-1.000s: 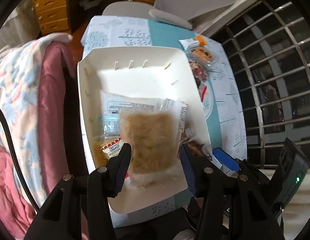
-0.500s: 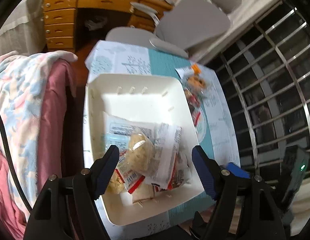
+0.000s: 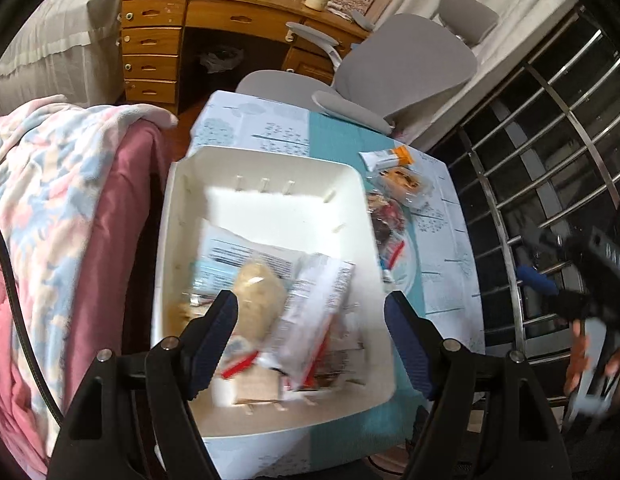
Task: Organize snacks
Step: 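Reach the right tool to the plate and grasp the clear bag of orange cheese cubes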
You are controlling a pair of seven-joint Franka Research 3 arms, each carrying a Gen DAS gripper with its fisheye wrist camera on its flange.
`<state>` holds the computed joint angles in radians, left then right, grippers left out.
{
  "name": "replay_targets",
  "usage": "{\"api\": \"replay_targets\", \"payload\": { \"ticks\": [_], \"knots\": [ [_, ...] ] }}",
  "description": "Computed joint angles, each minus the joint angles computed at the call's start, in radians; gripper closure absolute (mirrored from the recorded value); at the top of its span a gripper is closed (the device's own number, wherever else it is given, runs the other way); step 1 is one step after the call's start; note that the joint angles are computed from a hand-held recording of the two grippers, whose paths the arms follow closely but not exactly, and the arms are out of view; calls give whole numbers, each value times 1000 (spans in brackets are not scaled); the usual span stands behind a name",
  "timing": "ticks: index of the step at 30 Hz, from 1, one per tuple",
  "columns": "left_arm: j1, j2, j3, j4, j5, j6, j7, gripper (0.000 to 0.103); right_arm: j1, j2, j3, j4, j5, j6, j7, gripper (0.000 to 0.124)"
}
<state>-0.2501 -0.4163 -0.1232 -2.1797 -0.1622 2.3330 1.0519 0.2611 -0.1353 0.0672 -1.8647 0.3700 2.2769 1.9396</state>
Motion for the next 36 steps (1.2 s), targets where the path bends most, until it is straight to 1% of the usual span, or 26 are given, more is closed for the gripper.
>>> {"api": "replay_targets", "payload": {
  "ticks": [2,6,11,15,18,21,23,25,26,29,34,35,36],
  "knots": [
    [0,28,-35,27,24,7,-45,26,-12,36,-25,48,34,-40,-48,47],
    [-6,106,-90,95,80,21,-154,23,-47,109,-54,135,95,-103,-135,47],
    [-29,243,-133,221,152,10,-268,23,-99,217,-68,257,165,-191,-197,47],
    [-53,357,-154,345,224,-46,-317,21,-135,307,-65,354,200,-258,-212,47],
    [-74,447,-162,452,285,-128,-340,21,-162,379,-55,427,241,-299,-226,47],
    [-100,532,-164,553,348,-209,-332,21,-186,450,-43,497,270,-332,-237,47],
    [-127,596,-163,636,413,-284,-314,21,-199,503,-34,549,280,-358,-236,47],
    [-168,670,-158,734,507,-378,-275,21,-211,553,-26,600,285,-389,-229,47],
    [-187,700,-154,773,543,-410,-253,21,-216,578,-22,626,284,-403,-223,47],
    [-231,774,-139,862,610,-469,-186,21,-229,651,-11,699,280,-436,-205,47],
    [-285,900,-115,1014,640,-553,-42,21,-246,760,12,798,280,-455,-179,47],
    [-298,922,-109,1043,645,-576,-19,21,-252,771,19,795,292,-441,-179,47],
    [-310,947,-102,1074,648,-603,6,21,-260,773,30,774,320,-408,-185,47]
  ]
}}
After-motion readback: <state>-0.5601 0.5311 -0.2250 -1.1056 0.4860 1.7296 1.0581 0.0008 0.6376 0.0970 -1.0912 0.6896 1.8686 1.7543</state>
